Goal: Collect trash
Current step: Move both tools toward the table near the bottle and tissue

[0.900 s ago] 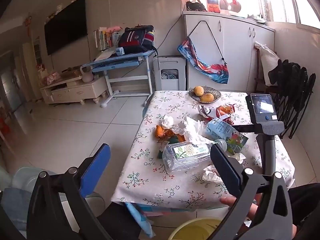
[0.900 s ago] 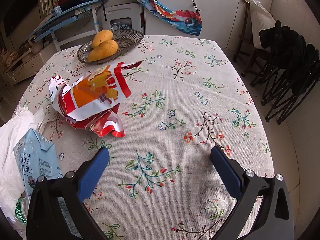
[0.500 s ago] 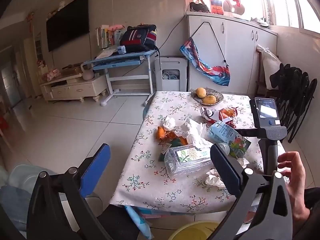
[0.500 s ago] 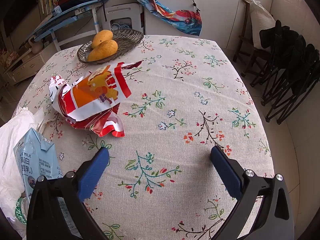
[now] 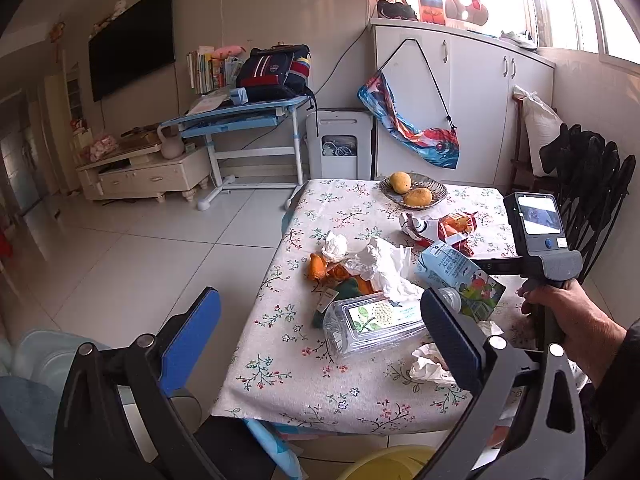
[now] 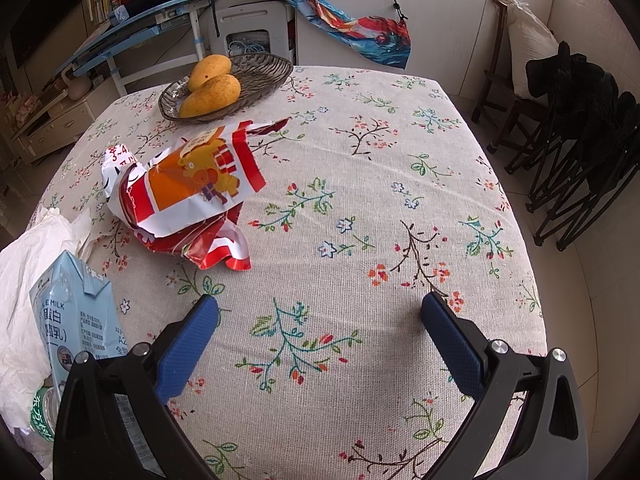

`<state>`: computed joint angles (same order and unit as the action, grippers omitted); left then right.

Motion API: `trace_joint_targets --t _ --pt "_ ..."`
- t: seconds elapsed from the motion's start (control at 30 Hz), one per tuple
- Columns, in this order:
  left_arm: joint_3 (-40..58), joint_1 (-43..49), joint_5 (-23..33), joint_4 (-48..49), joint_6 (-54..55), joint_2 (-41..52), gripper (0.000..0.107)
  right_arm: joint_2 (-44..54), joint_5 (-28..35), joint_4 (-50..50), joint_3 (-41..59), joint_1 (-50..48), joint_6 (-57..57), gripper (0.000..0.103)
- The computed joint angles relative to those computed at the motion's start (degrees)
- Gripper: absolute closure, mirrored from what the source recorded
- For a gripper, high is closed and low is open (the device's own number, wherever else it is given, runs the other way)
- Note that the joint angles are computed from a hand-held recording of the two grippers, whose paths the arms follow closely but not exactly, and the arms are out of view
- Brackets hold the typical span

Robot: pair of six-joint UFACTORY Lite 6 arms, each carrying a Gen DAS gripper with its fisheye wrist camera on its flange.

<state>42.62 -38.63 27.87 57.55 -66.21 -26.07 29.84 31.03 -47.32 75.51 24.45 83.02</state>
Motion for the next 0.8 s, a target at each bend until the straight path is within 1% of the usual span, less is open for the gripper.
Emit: trace_joint_targets --t 0.03,0.13,0.23,0.3,0.37,0.47,0.6,0.7,0.8 --pt "-0.05 0.08 0.15 -0.40 0.54 -0.49 0.010 -0.98 1.42 -0.64 -1.02 0.27 1.00 0.006" --pt "0.23 -0.82 1.59 -1.21 1.35 -1.39 0.010 -8.62 4.15 -9.22 -9.73 2.65 11.57 0.006" --pt "0.08 -3.26 4.94 -1.32 1.07 -3.90 0.010 -18.97 8.55 -13.35 -16.82 6.85 18.37 0.006" --pt "-0.18 -4.79 6.99 -2.32 1.49 -6.24 0.010 -26.74 13.55 -16.88 -21.27 12.89 23.92 0.006" --pt "-0.58 -6.66 9.37 -3.21 1.81 -8.96 0.010 -31.96 20.98 -18.54 -23.49 21.73 27.70 0.006" --pt "-0.81 -10.88 13.90 -3.39 1.47 -12.07 0.010 -33.12 28.12 -18.25 -22.43 32.68 30.40 0.006" --pt "-1.62 -18.27 21.08 -2.43 -0.28 -16.69 0.010 -32.29 33.81 -17.14 -21.83 43.36 35.05 0.006" --pt "-2.46 -23.14 25.84 -2.39 -1.24 -20.32 0.010 -29.84 36.91 -15.66 -19.62 49.36 37.40 0.006" --pt "-3.03 -27.47 30.54 -2.04 -2.04 -23.53 0.010 -28.73 38.30 -15.41 -18.31 52.89 39.39 0.006"
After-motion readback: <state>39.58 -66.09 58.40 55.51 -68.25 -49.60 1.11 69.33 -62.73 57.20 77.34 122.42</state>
